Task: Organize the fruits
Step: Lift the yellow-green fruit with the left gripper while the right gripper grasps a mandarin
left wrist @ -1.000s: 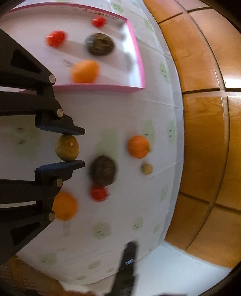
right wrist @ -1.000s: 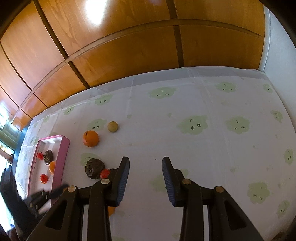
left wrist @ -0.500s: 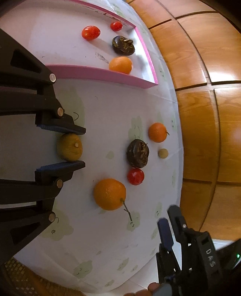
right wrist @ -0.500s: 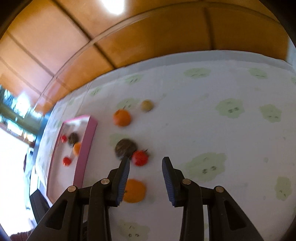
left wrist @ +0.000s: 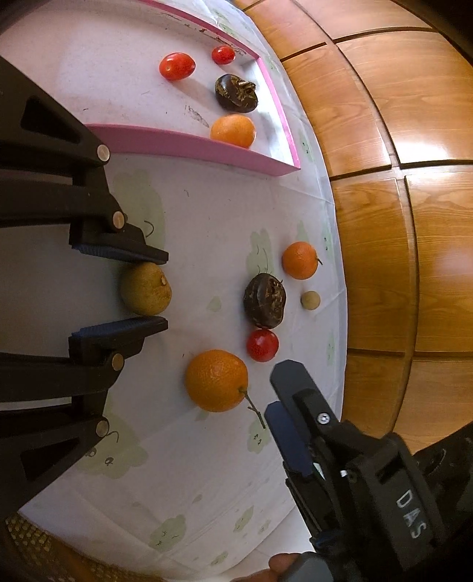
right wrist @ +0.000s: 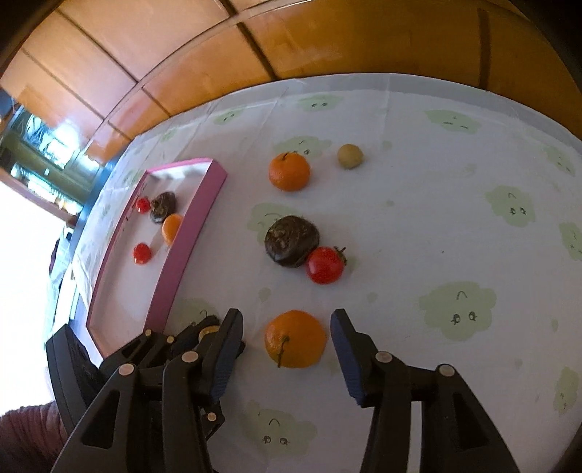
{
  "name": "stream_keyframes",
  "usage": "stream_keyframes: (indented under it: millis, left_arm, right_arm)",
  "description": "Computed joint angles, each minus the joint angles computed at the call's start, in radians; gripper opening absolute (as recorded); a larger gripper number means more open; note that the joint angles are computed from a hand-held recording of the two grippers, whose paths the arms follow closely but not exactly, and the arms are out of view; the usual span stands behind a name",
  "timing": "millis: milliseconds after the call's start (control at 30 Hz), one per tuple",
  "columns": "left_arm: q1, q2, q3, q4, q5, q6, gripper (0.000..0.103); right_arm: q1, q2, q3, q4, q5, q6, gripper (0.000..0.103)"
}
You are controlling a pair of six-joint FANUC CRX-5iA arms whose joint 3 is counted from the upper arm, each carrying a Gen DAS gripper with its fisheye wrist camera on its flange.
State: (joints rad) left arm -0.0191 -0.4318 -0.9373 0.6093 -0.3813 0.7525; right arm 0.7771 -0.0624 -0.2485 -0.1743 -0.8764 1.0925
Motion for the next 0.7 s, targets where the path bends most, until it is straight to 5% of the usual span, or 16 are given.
stream_keyframes:
  millis: [567,700]
  left_arm:
    - [-0.006,-0.024,-0.019,-0.006,0.010,0.007,0.030]
    - [-0.005,-0.024,-0.017,-0.007,0.007,0.009,0.030]
  right_arm:
    - [0.081,0.097,0.025,0.149,-0.114,-0.014,0.051]
    - [0.094,0.089,0.007,0.184,-0.094,-0.022,0.041]
